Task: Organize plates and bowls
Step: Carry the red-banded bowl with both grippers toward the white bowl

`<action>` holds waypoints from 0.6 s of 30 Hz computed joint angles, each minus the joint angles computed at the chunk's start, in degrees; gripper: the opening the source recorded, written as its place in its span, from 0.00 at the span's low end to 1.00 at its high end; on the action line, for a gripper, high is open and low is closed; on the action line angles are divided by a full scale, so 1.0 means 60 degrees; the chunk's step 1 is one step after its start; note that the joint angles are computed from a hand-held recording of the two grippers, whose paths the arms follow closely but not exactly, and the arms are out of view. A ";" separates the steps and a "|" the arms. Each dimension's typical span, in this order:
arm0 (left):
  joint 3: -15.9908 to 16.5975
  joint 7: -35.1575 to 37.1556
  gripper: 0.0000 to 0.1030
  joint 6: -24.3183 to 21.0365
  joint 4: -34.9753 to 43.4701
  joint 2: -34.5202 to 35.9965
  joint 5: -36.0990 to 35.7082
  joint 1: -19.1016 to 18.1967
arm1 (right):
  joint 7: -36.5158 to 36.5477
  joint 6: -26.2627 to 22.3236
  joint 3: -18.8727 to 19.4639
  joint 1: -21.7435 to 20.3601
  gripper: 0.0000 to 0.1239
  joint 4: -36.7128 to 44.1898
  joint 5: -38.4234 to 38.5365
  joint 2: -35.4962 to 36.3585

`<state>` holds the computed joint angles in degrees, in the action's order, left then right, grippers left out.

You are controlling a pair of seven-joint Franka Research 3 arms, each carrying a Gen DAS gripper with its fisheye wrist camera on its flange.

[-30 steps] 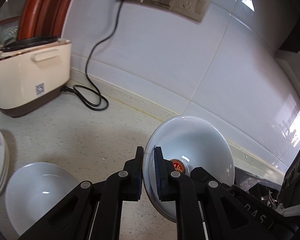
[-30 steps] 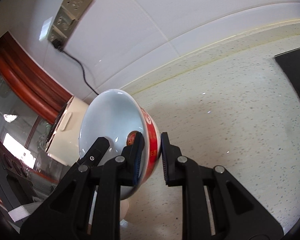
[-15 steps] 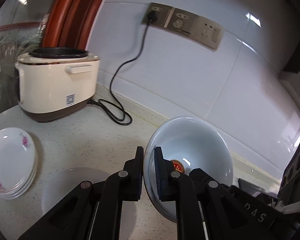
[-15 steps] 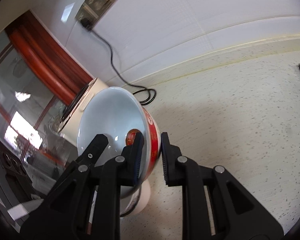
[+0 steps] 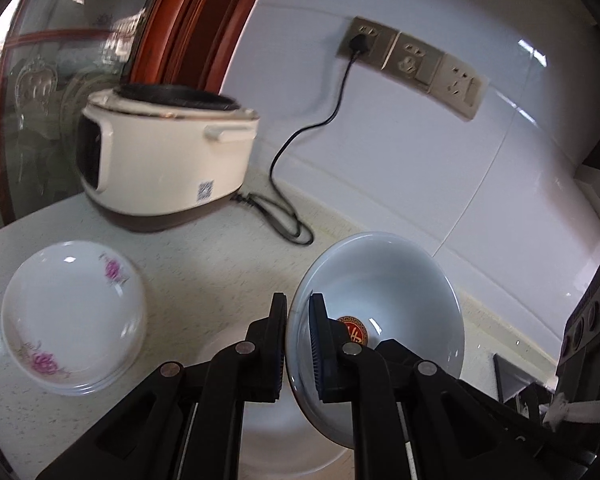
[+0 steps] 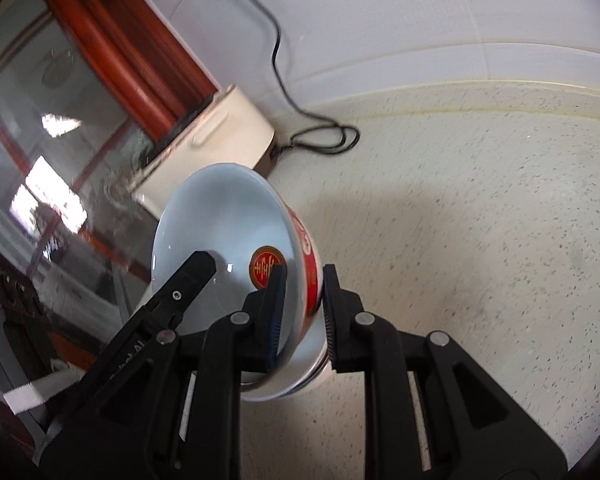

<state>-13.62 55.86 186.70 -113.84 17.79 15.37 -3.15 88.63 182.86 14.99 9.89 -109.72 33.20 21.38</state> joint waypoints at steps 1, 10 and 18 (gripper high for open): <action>-0.0543 0.0121 0.11 -0.0158 -0.0025 0.0020 -0.0031 0.0538 | 0.0144 -0.0150 -0.0384 0.0348 0.18 0.0025 -0.0212 -0.0020; -0.1593 0.0943 0.11 -0.0489 -0.0416 -0.0164 -0.0497 0.1678 | 0.1129 -0.1097 -0.2018 0.1771 0.18 0.0107 -0.1826 -0.0045; -0.2319 0.2074 0.11 -0.1244 -0.0242 0.0068 -0.1438 0.2273 | 0.2729 -0.1852 -0.3139 0.2648 0.18 0.0349 -0.3677 0.0096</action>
